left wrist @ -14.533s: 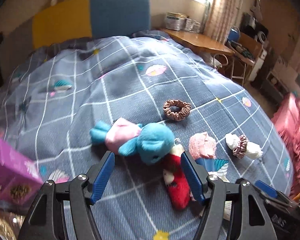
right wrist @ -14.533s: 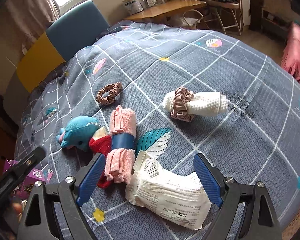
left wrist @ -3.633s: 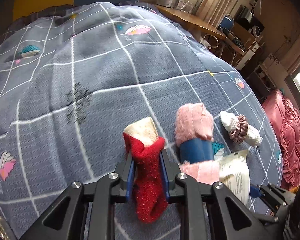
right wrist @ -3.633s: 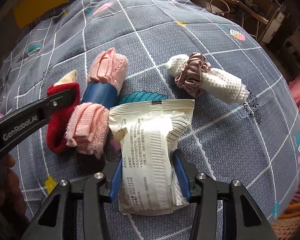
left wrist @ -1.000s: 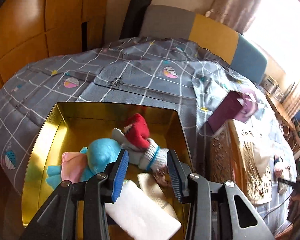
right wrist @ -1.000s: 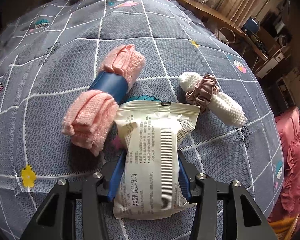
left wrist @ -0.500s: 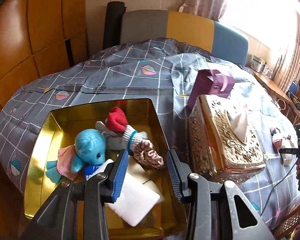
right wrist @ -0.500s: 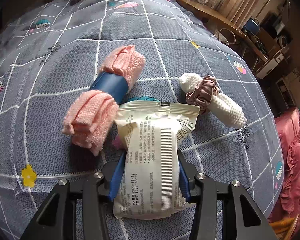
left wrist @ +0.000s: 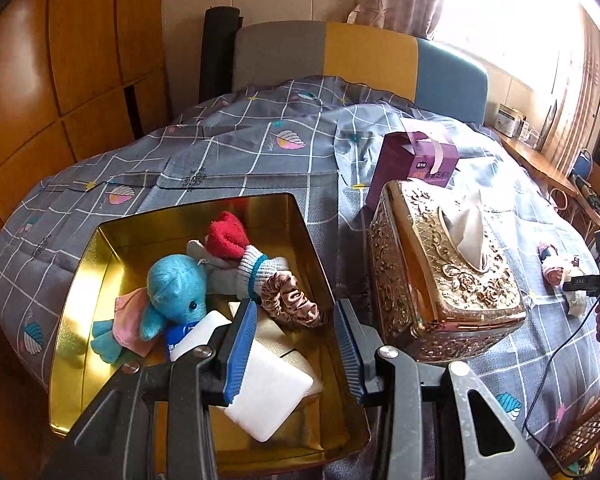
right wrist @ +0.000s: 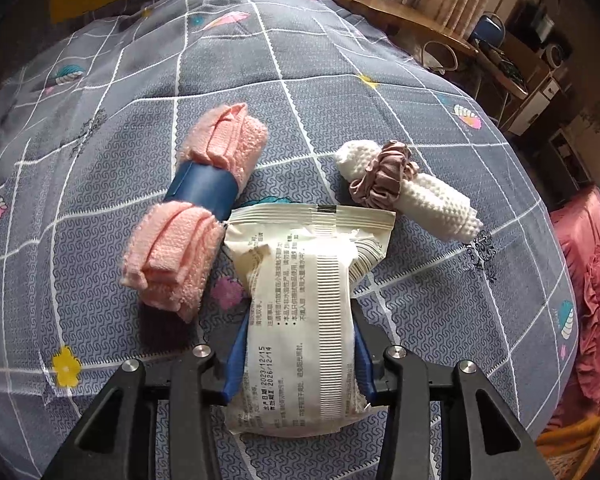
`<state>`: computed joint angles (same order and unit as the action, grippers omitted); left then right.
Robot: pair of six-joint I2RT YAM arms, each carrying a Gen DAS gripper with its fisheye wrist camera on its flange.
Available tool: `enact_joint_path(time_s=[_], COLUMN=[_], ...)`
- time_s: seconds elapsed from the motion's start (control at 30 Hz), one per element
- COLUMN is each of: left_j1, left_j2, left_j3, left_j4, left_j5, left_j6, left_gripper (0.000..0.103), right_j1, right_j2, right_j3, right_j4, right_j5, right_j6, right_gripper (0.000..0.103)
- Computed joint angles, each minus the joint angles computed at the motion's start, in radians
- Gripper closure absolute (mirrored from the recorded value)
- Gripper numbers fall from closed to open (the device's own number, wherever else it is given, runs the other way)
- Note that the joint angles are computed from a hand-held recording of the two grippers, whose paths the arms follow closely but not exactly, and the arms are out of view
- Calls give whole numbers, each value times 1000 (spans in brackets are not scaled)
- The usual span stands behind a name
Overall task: Organize soft objects
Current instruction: 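Lift the wipes pack with the right gripper while the left withdraws from the tray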
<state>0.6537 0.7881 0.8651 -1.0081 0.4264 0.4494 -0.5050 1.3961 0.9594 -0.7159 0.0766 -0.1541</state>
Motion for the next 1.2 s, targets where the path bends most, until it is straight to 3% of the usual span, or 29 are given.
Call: enact_joint_path(time_s=[0.13, 0.37, 0.6, 0.87, 1.2], left_j1=[24, 86, 171, 257, 375], left_j2=[6, 20, 45, 71, 113], left_j3=[-1, -6, 2, 16, 36], left_j4=[-3, -8, -8, -25, -43], left_j5=[15, 47, 92, 143, 206], left_j6=[16, 61, 111, 160, 232], left_gripper=[63, 63, 63, 63, 63], right_j1=[-30, -42, 41, 385, 1035], right_j2=[-2, -105, -145, -177, -82], right_j3=[10, -7, 41, 202, 455], right_j4=[25, 97, -1, -156, -238], right_j5=[-11, -151, -214, -202, -69], right_j6=[25, 26, 69, 166, 290], right_gripper=[59, 59, 59, 59, 59])
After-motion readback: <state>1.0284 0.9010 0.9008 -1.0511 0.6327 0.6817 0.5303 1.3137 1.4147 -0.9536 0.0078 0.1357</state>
